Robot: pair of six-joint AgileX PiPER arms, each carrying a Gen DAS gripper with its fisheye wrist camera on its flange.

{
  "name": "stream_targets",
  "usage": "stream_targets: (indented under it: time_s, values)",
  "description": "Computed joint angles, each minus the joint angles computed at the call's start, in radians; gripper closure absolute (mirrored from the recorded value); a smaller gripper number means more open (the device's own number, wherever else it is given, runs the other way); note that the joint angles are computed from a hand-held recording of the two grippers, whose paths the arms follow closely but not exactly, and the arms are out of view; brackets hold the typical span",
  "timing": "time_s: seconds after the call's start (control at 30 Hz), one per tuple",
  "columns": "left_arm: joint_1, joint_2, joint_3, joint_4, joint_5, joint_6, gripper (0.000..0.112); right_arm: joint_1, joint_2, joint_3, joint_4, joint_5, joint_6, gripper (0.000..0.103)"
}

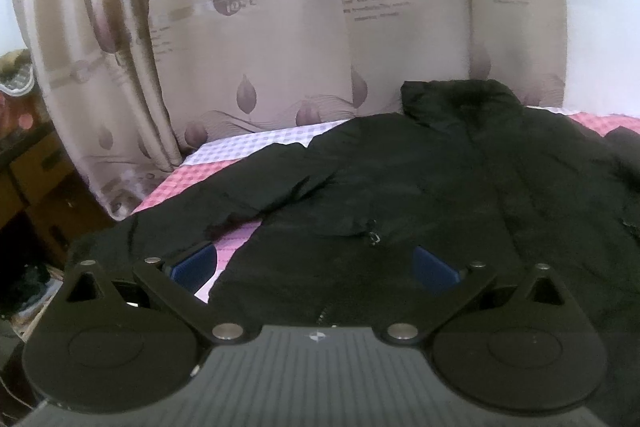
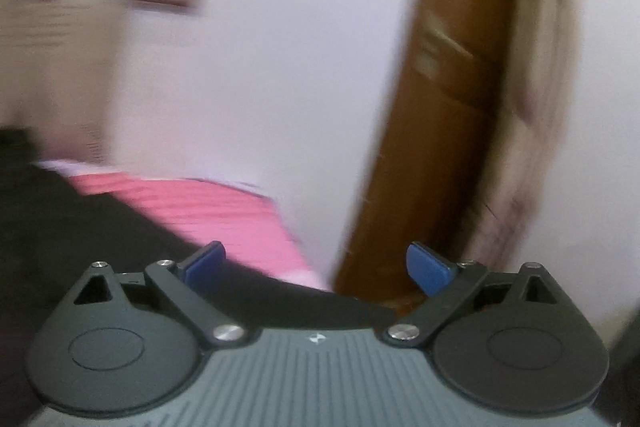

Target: Fold large clothes

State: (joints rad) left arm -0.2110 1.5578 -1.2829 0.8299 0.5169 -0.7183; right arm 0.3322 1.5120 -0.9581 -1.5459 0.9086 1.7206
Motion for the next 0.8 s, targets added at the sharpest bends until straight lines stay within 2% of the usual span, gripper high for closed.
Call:
stream_targets:
  time_s: [0.07, 0.17, 0.23, 0.3, 0.47, 0.5, 0.57, 0.67, 0.73, 0.8]
  values:
    - [-0.006, -0.004, 0.006, 0.007, 0.001, -0.006, 0.009, 0.109, 0.014, -0.043, 0.065, 0.023, -0.095, 0.003]
    - [-0.005, -0.018, 0.021, 0.007, -0.005, -0.009, 0.009, 0.22, 0.029, -0.09, 0.121, -0.031, -0.16, 0.001]
    - [0.0, -0.029, 0.035, 0.009, -0.012, -0.014, 0.009, 0.269, 0.043, -0.143, 0.213, -0.101, -0.228, 0.001]
    - [0.002, -0.036, 0.046, 0.012, -0.02, -0.025, 0.009, 0.313, 0.067, -0.212, 0.318, -0.128, -0.313, 0.001]
    - [0.021, -0.04, 0.044, -0.036, -0.027, 0.008, 0.009, 0.427, 0.124, -0.337, 0.41, -0.136, -0.34, 0.0]
    - [0.025, -0.045, 0.051, -0.039, -0.032, 0.007, 0.009, 0.433, 0.141, -0.37, 0.447, -0.134, -0.357, 0.0]
    - [0.034, -0.052, 0.06, -0.052, -0.045, 0.017, 0.009, 0.462, 0.197, -0.479, 0.518, -0.064, -0.416, 0.0]
    - [0.045, -0.058, 0.07, -0.073, -0.058, 0.028, 0.009, 0.499, 0.244, -0.568, 0.546, 0.027, -0.437, 0.0]
    - [0.056, -0.063, 0.075, -0.107, -0.069, 0.054, 0.009, 0.486, 0.272, -0.638, 0.616, 0.046, -0.501, 0.0]
    - [0.063, -0.069, 0.083, -0.117, -0.08, 0.062, 0.009, 0.474, 0.266, -0.656, 0.725, 0.007, -0.585, 0.0]
